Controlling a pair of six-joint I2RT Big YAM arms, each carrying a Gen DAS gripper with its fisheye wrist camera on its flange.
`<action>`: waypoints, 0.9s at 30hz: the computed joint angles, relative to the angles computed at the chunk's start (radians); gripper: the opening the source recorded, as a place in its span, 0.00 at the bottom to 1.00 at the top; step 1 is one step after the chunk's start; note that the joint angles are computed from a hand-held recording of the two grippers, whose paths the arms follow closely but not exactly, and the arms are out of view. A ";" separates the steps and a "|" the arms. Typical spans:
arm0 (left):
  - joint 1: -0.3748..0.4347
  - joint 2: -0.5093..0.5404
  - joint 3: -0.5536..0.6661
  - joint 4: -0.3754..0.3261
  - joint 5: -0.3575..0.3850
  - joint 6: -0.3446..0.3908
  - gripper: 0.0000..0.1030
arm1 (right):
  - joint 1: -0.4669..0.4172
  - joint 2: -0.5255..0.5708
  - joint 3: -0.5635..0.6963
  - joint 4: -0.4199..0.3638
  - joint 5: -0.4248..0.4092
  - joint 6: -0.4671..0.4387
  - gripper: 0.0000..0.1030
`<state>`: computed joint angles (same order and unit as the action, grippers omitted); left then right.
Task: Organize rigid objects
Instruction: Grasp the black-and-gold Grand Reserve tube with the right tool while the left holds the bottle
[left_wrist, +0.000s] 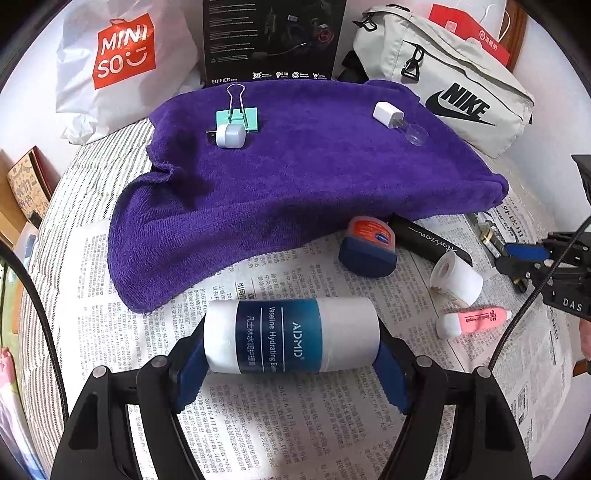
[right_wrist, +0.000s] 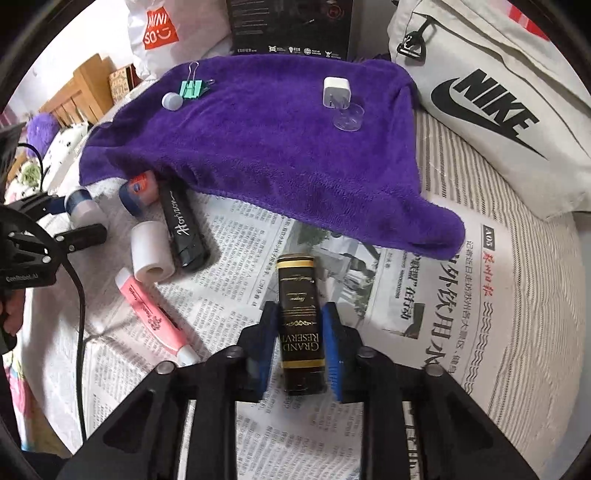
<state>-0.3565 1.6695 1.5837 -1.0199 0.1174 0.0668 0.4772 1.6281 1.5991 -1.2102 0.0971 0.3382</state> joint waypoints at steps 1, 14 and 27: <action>0.001 -0.001 -0.001 0.000 0.003 -0.002 0.73 | -0.001 -0.008 -0.008 0.009 -0.013 0.002 0.23; -0.027 -0.003 -0.018 0.033 -0.073 -0.005 0.73 | 0.005 -0.018 -0.029 0.030 0.014 0.006 0.23; 0.018 -0.042 -0.019 0.025 0.017 -0.060 0.72 | -0.019 -0.056 -0.015 0.028 -0.034 0.023 0.23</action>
<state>-0.3389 1.6277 1.5645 -0.9954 0.1346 0.0068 0.4584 1.5723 1.5838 -1.1823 0.0626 0.3615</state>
